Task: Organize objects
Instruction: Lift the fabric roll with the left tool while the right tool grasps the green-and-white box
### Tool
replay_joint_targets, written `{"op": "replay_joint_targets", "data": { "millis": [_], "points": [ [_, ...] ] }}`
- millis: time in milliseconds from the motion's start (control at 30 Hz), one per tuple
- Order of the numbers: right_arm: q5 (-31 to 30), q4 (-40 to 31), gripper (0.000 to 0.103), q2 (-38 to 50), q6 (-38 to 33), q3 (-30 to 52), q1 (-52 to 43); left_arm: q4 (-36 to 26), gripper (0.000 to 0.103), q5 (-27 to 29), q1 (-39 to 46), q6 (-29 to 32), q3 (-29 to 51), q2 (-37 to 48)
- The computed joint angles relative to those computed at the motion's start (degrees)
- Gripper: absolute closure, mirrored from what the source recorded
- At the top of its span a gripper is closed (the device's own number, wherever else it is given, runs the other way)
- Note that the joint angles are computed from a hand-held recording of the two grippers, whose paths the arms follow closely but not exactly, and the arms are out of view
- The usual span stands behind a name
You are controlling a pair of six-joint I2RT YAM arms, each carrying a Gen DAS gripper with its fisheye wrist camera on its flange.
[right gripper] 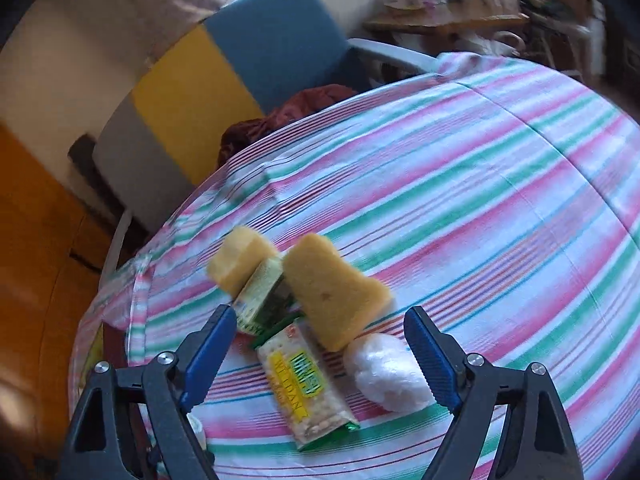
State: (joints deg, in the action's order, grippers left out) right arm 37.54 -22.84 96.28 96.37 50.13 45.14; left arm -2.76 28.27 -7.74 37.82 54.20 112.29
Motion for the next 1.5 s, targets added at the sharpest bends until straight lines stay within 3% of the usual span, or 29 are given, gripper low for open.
{"op": "replay_joint_targets", "data": {
  "millis": [100,233,433,567,733,800,833,933,1100,1233,1367,1500],
  "points": [
    [-2.14,1.67,0.016,3.33,-9.73,4.25,-0.48,0.48,0.049,0.13,-0.15,-0.21,-0.28,-0.05],
    [-8.22,-0.92,0.008,10.10,-27.59,13.80,-2.94,0.28,0.049,0.94,0.06,-0.45,0.03,0.24],
    [-15.30,-12.48,0.001,20.37,-47.98,29.23,-9.40,-0.22,0.049,2.01,0.53,-0.48,0.36,0.61],
    [-18.03,-20.93,0.000,27.01,-58.01,38.63,-13.03,-1.34,0.049,2.95,0.87,-0.54,1.29,1.25],
    [-23.04,-24.23,0.000,32.05,-63.72,43.15,-16.68,-3.02,0.049,4.01,1.32,0.16,2.27,1.70],
    [-24.46,-25.05,0.007,34.28,-63.13,44.23,-17.49,-3.03,0.049,4.06,1.30,0.14,2.46,1.89],
    [-24.12,-24.40,0.027,34.31,-62.32,43.73,-17.45,-3.03,0.049,4.08,1.32,0.15,2.45,1.86],
    [-22.93,-17.54,0.027,29.70,-58.83,37.48,-16.23,-2.62,0.049,4.11,1.29,0.10,2.30,1.88],
    [-18.54,-14.61,0.027,24.37,-52.11,33.01,-10.48,-2.33,0.049,4.18,1.38,0.37,2.05,1.76],
    [-14.38,-14.53,0.027,22.38,-40.60,31.72,-4.72,-2.52,0.049,4.32,1.52,0.52,2.06,1.65],
    [-10.27,-10.20,0.027,17.74,-28.85,25.42,1.59,-2.65,0.049,3.91,1.39,0.65,1.80,1.23],
    [-11.41,-6.22,0.027,17.88,-21.08,21.52,4.67,-2.33,0.050,2.53,1.34,0.99,0.42,-0.42]
  ]
}}
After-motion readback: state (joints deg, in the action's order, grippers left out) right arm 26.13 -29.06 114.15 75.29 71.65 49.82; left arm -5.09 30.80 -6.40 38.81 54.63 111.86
